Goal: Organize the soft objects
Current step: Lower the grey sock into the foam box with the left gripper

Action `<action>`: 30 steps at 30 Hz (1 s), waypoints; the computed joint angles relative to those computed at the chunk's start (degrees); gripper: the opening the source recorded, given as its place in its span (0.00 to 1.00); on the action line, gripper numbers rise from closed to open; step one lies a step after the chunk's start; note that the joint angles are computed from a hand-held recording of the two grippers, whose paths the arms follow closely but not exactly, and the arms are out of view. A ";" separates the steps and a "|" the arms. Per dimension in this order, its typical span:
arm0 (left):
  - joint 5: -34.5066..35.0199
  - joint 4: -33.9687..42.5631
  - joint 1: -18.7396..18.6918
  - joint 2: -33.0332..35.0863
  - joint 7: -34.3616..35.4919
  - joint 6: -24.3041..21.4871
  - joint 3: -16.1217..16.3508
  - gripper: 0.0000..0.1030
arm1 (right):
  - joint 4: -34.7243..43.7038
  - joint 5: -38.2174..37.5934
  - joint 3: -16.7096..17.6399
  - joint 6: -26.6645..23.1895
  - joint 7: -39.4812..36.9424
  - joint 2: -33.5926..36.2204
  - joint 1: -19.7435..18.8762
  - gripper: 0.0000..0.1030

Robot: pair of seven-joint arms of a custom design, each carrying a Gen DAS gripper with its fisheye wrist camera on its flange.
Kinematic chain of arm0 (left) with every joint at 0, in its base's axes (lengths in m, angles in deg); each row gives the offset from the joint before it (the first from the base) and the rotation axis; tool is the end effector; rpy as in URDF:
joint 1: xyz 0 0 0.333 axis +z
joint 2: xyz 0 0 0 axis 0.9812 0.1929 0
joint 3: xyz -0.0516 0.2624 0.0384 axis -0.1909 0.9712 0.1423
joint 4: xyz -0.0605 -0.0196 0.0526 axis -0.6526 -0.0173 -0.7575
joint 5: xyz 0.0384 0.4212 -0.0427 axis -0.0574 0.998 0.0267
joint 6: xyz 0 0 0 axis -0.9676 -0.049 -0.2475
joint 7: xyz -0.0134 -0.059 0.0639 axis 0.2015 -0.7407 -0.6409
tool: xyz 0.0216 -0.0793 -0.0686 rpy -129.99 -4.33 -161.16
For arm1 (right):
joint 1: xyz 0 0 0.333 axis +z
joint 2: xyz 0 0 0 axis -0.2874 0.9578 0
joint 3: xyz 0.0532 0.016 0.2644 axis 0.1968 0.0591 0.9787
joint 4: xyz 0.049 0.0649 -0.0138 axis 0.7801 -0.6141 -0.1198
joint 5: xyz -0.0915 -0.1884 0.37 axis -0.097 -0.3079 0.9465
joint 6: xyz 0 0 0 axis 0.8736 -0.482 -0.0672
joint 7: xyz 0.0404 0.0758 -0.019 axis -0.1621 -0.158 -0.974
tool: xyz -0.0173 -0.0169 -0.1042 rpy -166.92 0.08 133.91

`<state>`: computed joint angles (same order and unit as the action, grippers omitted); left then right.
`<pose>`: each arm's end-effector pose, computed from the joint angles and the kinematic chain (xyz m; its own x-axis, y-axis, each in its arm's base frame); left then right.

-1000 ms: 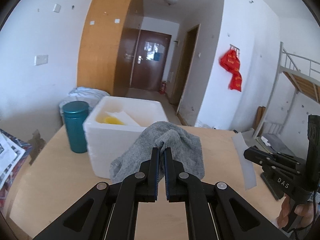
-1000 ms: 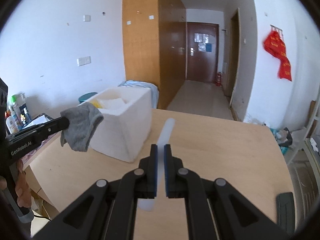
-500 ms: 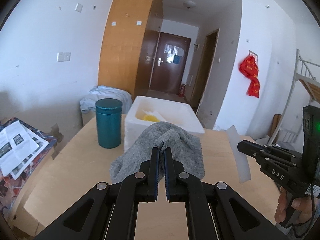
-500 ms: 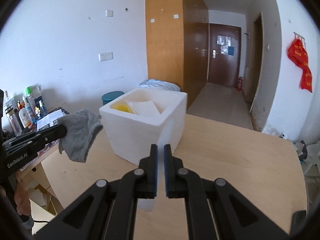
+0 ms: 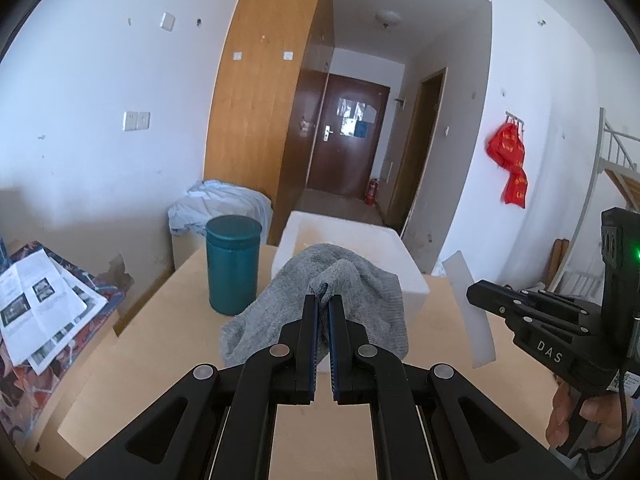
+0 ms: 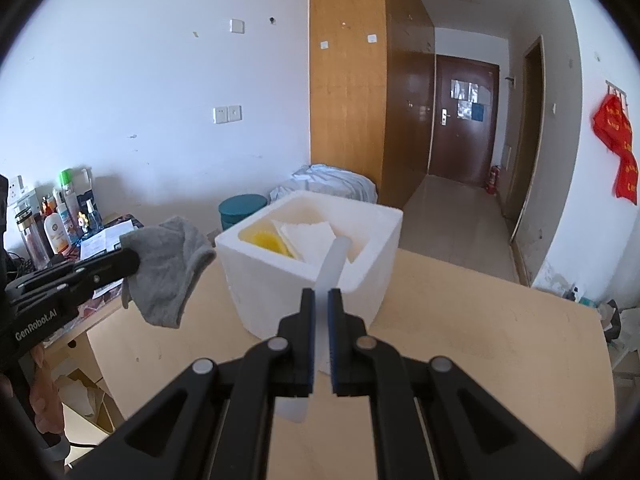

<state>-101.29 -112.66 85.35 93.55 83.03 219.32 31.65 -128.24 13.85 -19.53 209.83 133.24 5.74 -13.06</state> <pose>0.6658 -0.0441 0.4745 -0.1485 -0.9705 0.1901 -0.4307 -0.1096 -0.8958 0.6742 0.1851 0.4602 0.3767 -0.9263 -0.0036 -0.4476 -0.1786 -0.8762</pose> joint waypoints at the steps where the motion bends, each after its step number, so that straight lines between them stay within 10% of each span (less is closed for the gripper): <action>1: 1.51 0.53 -0.44 0.45 -1.35 -0.15 0.56 0.05 | 0.58 -0.25 -0.25 -0.16 0.18 0.38 0.28 0.08; 30: 35.39 15.94 3.41 14.58 -27.66 -3.37 -3.38 0.05 | 16.87 -8.49 -5.43 -7.07 7.70 10.00 4.96 0.08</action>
<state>-65.89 -96.71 88.76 108.12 55.37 215.95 28.27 -111.37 5.36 -24.96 202.76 140.95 15.73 -8.10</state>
